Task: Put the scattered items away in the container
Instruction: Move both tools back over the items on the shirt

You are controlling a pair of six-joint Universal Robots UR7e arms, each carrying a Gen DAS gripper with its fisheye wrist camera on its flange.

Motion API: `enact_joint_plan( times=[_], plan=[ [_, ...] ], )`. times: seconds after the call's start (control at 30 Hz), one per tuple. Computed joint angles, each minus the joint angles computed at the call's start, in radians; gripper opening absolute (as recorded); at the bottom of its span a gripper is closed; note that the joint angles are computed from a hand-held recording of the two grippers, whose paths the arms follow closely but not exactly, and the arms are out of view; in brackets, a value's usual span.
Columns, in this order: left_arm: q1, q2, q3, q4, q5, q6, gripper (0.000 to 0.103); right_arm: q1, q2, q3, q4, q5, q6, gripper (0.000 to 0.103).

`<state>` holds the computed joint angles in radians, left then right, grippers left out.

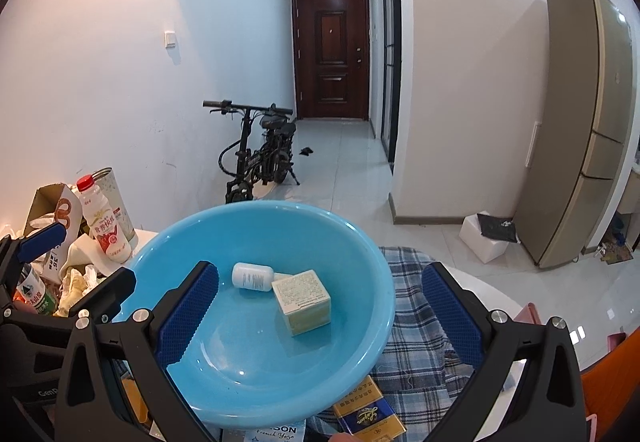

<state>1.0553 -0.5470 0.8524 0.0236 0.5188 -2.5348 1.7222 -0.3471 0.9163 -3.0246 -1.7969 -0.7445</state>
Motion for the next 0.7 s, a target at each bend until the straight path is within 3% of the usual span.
enact_joint_plan(
  times=[0.13,0.37,0.53,0.7],
  plan=[
    [-0.021,-0.039,0.075,-0.090,-0.029,0.050,0.102,0.008,-0.046,0.073,-0.031,0.026,-0.007,0.103],
    [-0.066,-0.159,0.288,-0.234,-0.076,0.085,0.103,0.015,-0.157,0.285,-0.208,0.016,-0.065,0.103],
    [-0.086,-0.233,0.427,-0.224,-0.067,-0.034,0.103,-0.004,-0.238,0.443,-0.281,0.035,-0.070,0.103],
    [-0.102,-0.268,0.528,-0.230,-0.066,-0.080,0.103,-0.025,-0.274,0.589,-0.395,0.036,-0.122,0.103]
  ],
)
